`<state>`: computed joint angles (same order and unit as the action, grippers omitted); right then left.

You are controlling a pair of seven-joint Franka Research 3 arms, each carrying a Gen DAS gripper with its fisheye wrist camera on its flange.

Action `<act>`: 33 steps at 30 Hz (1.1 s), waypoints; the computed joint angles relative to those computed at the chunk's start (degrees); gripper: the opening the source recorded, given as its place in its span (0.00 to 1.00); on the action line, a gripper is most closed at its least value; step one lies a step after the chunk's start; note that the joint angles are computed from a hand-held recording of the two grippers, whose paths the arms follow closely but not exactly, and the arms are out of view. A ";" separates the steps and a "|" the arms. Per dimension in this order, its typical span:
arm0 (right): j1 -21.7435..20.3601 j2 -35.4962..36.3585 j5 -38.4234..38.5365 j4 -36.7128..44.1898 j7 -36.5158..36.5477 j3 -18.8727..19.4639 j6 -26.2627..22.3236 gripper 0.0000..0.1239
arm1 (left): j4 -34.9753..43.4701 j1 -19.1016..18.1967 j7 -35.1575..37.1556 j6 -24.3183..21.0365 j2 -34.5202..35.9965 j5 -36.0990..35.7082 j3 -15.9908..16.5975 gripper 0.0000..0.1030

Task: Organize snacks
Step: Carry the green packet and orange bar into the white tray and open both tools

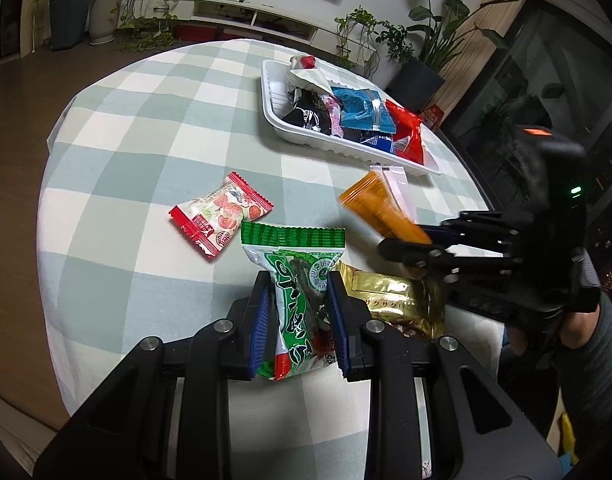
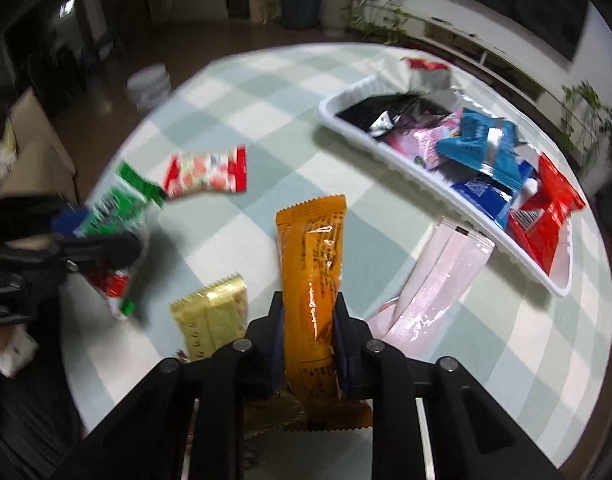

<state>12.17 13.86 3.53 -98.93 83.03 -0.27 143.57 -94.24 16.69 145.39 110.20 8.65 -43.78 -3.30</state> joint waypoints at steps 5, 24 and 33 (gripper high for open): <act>-2.40 -5.41 12.13 -7.50 -2.16 1.66 9.96 0.18 | -0.24 -0.11 0.09 0.38 -0.17 0.06 -0.03 0.24; -4.52 -14.79 43.44 -20.59 -8.69 -0.04 24.29 0.18 | 0.40 0.08 -0.82 -0.37 0.22 -1.05 0.16 0.24; -5.35 -15.75 42.58 -20.20 -6.32 -1.22 24.63 0.18 | 10.76 -0.07 -4.29 -3.42 4.09 -2.28 -1.83 0.24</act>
<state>6.82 -1.89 46.11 -119.13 76.71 -1.49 168.20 -83.48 16.61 141.10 106.78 12.74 -46.07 -5.13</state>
